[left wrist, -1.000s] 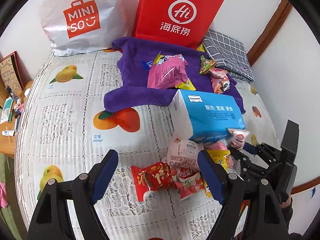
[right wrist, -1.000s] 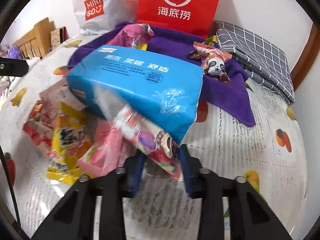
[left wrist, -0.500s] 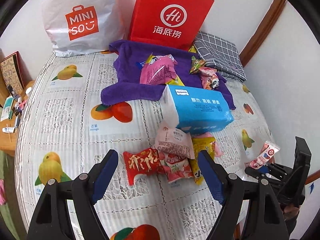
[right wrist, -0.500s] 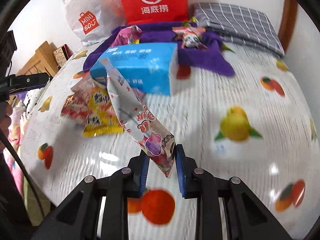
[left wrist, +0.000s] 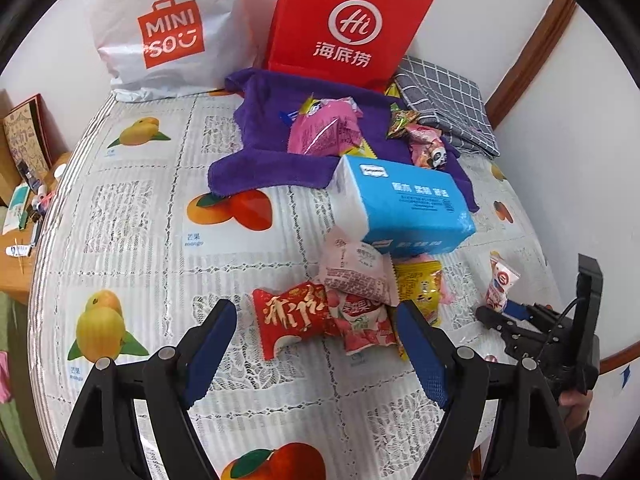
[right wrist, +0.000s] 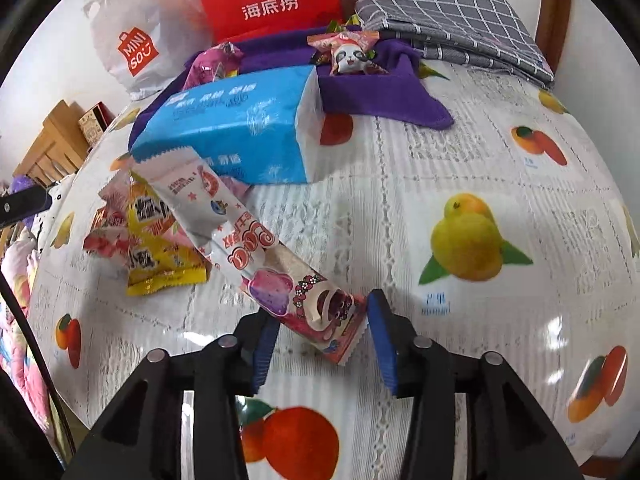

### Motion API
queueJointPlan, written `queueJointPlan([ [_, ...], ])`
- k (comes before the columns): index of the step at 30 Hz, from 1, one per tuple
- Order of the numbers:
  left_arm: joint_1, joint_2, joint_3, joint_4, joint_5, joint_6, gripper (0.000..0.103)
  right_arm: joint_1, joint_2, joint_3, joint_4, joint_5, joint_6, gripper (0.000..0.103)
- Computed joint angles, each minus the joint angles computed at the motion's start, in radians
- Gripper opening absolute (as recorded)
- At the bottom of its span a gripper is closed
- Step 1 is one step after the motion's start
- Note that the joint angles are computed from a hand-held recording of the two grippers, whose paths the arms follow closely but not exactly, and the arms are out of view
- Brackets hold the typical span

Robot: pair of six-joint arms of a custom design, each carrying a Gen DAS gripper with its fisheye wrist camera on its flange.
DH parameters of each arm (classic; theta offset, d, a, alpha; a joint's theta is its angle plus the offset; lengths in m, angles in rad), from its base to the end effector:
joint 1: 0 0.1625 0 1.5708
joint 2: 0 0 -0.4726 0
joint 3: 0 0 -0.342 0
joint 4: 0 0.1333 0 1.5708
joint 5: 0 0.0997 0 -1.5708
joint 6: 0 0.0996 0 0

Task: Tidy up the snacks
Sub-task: 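Grasp the long pink-and-white stick packet with the right gripper, then grasp the red gold-lettered packet with the left gripper while the right holds the stick packet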

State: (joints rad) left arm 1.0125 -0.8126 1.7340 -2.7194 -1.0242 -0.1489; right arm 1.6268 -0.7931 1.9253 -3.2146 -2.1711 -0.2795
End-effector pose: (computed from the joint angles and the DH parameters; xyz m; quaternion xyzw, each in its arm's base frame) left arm -0.1863 -0.6477 0.1728 0.1645 0.9429 -0.1953 0.2138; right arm 0.1107 -0.5987 0.1668 0.0806 -0.9237 0.2083 0.3112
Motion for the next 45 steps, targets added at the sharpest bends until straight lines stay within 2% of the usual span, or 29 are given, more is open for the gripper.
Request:
queueJointPlan([
  [4, 0.009, 0.007, -0.012, 0.008, 0.001, -0.005, 0.081, 0.024, 0.019, -0.024, -0.035, -0.022, -0.067, 0.057],
  [6, 0.013, 0.011, -0.018, 0.012, 0.0, -0.006, 0.081, 0.034, 0.036, -0.036, -0.085, -0.032, -0.114, 0.066],
  [8, 0.016, 0.014, -0.023, 0.014, -0.004, -0.004, 0.081, 0.035, 0.051, -0.056, -0.095, -0.023, -0.151, 0.067],
  [12, 0.021, 0.013, -0.024, 0.014, -0.008, 0.001, 0.08, 0.019, 0.06, -0.105, 0.034, 0.012, -0.126, 0.066],
  [14, 0.022, 0.011, -0.02, 0.009, -0.008, 0.007, 0.081, 0.012, 0.055, -0.099, 0.05, 0.047, -0.132, 0.066],
  [16, 0.024, 0.011, -0.019, 0.004, -0.009, 0.009, 0.08, 0.013, 0.062, -0.086, 0.028, 0.044, -0.159, 0.064],
  [17, 0.026, 0.01, -0.017, 0.001, -0.011, 0.01, 0.081, 0.014, 0.068, -0.082, 0.016, 0.033, -0.166, 0.056],
  [18, 0.027, 0.011, -0.016, -0.001, -0.013, 0.01, 0.081, 0.014, 0.075, -0.079, -0.002, 0.015, -0.172, 0.042],
  [21, 0.034, 0.011, -0.006, -0.009, -0.022, 0.011, 0.08, -0.002, 0.061, -0.056, -0.043, 0.036, -0.146, 0.023],
  [23, 0.037, 0.015, -0.003, -0.009, -0.02, 0.01, 0.08, -0.015, 0.042, -0.046, -0.055, 0.037, -0.098, 0.021],
  [26, 0.04, 0.026, -0.004, -0.002, -0.012, 0.006, 0.08, -0.027, 0.038, -0.037, -0.098, -0.006, -0.072, 0.021],
  [29, 0.047, 0.045, -0.015, 0.009, -0.009, 0.001, 0.08, -0.042, 0.029, -0.017, -0.138, 0.013, -0.061, 0.021],
  [36, 0.063, 0.085, -0.053, 0.033, 0.015, -0.016, 0.079, -0.049, 0.056, 0.002, -0.261, 0.014, -0.1, 0.022],
  [45, 0.059, 0.134, -0.087, 0.016, 0.074, 0.04, 0.079, -0.051, 0.082, -0.015, -0.32, 0.01, -0.14, 0.022],
])
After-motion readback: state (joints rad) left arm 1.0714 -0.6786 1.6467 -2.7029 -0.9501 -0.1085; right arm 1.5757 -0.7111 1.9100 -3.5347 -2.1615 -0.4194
